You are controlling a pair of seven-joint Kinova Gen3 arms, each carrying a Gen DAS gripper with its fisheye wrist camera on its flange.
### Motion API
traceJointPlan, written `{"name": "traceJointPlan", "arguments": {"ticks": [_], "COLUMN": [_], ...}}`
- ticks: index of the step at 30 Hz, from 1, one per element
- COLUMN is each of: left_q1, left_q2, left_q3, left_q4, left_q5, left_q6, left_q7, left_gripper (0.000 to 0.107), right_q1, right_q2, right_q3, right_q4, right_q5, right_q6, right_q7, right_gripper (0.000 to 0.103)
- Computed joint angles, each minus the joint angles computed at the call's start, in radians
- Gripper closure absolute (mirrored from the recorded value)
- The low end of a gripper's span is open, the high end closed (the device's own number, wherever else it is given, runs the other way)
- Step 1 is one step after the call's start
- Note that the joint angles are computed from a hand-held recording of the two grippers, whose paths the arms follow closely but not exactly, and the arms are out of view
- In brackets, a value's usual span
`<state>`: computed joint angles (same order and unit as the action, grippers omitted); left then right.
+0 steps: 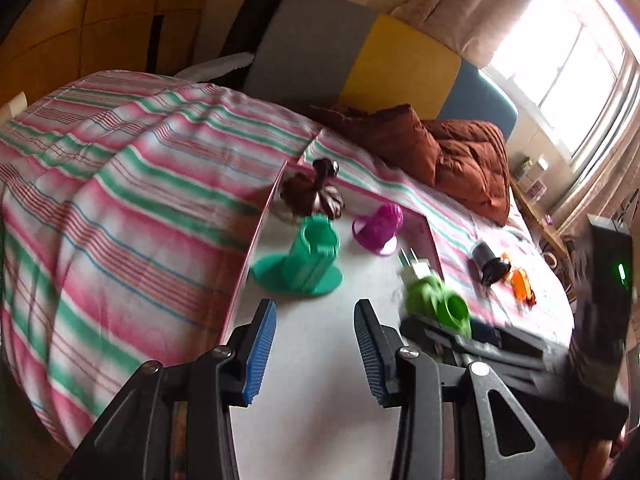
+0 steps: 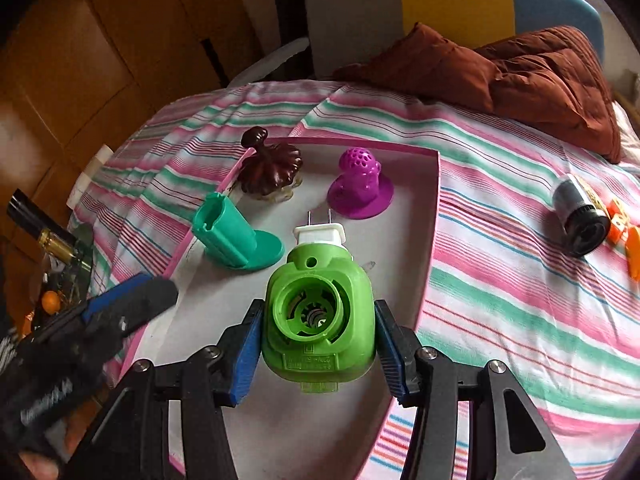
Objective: Organize rigid objects
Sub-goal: 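Lower the teal spool into the white tray and open the left gripper, then lower the lime-green toy into the tray beside the spool, open right gripper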
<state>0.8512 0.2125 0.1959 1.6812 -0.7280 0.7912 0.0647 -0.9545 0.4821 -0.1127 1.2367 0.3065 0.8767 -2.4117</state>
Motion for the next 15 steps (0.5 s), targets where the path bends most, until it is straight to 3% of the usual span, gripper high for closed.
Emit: {"name": "traceJointPlan", "arguments": {"ticks": [9, 15], "left_q1": [0.004, -0.011], "left_q2": [-0.011, -0.013], "left_q3": [0.008, 0.020], "left_q4": [0.013, 0.022], "left_q5": [0.034, 0.064], "left_q6": [0.038, 0.032], "left_q7": [0.023, 0.002], "left_gripper": [0.067, 0.067], "right_q1": [0.045, 0.017], "right_q2": [0.123, 0.134], "right_q3": [-0.006, 0.035], "right_q4": [-0.183, -0.203], "right_q5": [-0.061, -0.052], "right_q6": [0.066, 0.068], "right_q7": [0.180, 0.187], "right_gripper": [0.050, 0.049]}}
